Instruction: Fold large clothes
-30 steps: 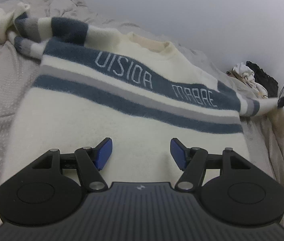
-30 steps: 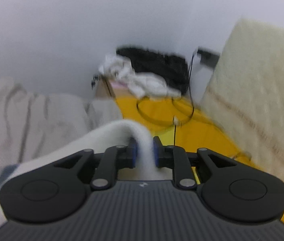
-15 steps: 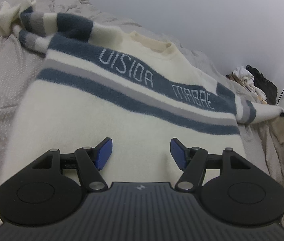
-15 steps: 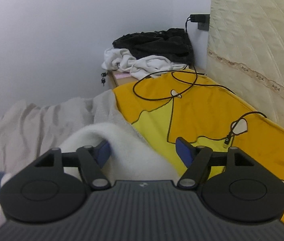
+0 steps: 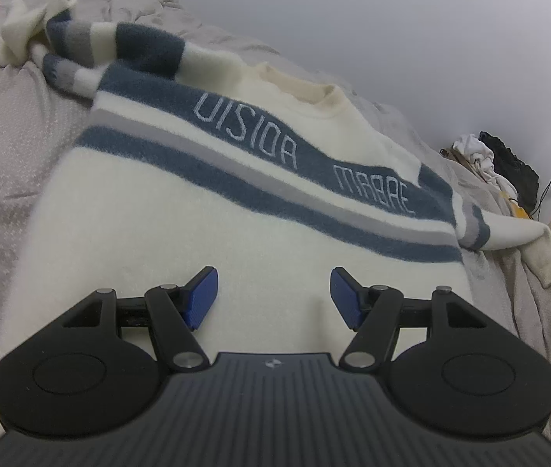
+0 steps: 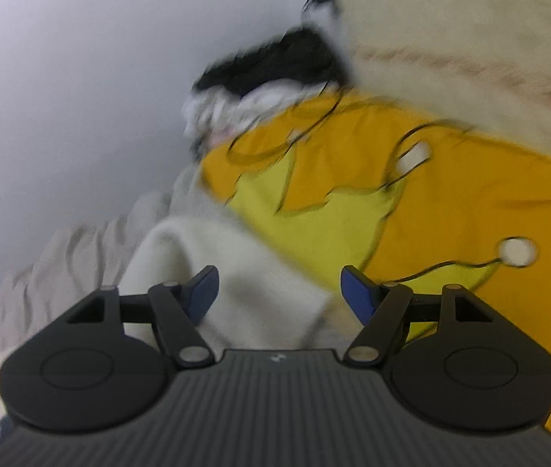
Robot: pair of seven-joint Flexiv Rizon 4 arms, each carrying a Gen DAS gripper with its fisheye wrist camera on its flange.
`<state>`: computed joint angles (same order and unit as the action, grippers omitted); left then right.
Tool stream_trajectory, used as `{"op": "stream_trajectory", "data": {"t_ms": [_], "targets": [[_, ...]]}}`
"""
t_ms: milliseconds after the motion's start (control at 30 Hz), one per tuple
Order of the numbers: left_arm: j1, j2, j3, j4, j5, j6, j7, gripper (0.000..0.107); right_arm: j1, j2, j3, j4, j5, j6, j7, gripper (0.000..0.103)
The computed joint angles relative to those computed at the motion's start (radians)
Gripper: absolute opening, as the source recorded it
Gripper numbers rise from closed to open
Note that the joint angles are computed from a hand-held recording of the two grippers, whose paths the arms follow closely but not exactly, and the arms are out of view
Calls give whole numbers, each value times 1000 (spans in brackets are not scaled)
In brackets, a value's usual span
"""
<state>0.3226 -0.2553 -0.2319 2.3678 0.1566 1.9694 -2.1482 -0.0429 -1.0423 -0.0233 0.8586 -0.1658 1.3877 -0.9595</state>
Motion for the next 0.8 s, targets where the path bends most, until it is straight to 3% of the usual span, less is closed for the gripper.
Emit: {"op": "stream_trajectory", "data": {"t_ms": [67,200,300,400,467,667,800], "targets": [[-2,-2,1,0,-2,1,-2,69,6,5,-16,25,104,50,3,73],[-24,-8,20,-7,-18,-2,10,69,-55,-49,110,-40,76,21,25,70],[-58,-15,46,-11,-41,-1,29,69,-60,-79,149,-85,84,13,-37,52],[-102,-22,79,-16,-76,3,50,69,-38,-68,105,-67,71,29,-61,19],[-111,-25,86,-16,-86,7,58,69,-51,-48,139,-47,73,41,-114,11],[-173,-23,133,-7,-135,22,92,69,-125,51,311,36,96,127,-346,8],[-154,-6,113,6,-130,19,71,69,-140,94,337,19,112,147,-406,7]]}}
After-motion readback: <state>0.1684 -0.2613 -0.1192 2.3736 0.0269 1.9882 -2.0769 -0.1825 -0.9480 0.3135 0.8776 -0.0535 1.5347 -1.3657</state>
